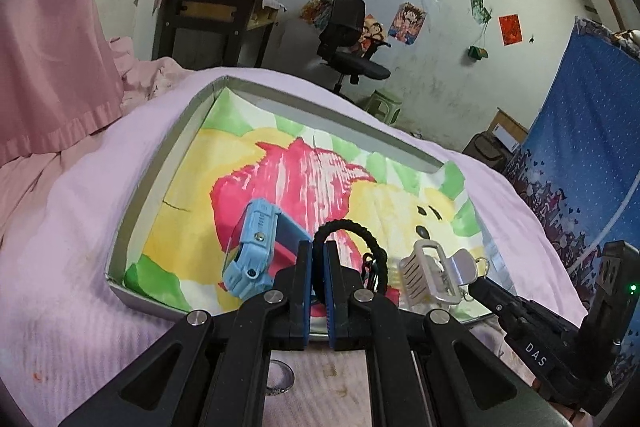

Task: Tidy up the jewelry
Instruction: 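Lower the hair tie into the tray with the left tool while the right tool releases the key ring there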

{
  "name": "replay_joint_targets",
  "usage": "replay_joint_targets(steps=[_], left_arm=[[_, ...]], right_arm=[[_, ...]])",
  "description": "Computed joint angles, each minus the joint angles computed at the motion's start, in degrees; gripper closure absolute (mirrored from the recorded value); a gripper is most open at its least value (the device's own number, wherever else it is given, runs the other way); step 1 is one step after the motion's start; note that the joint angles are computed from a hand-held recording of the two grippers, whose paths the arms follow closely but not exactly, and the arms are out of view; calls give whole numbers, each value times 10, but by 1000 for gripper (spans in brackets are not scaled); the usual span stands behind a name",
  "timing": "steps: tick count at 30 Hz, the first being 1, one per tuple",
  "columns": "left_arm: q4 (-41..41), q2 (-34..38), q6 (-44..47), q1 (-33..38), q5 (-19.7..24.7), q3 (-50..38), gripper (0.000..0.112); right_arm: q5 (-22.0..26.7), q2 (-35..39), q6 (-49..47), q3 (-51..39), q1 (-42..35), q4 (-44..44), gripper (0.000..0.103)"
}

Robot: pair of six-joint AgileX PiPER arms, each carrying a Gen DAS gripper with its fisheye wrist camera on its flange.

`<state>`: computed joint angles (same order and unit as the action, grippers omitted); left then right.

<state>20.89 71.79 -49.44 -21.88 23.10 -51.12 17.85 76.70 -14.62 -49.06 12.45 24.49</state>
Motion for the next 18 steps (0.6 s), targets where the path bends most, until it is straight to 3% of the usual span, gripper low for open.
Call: replay_joint_targets(steps=[9, 15, 18], left_arm=[[-19, 2, 25, -1, 14, -6, 104], [-17, -18, 31, -7, 15, 2, 88], [20, -34, 1, -22, 24, 8, 73]], right_arm=[[9, 0, -4, 0, -4, 2, 99], [5, -13, 3, 8, -4, -3, 95], [-7, -34, 50, 21, 4, -51, 82]])
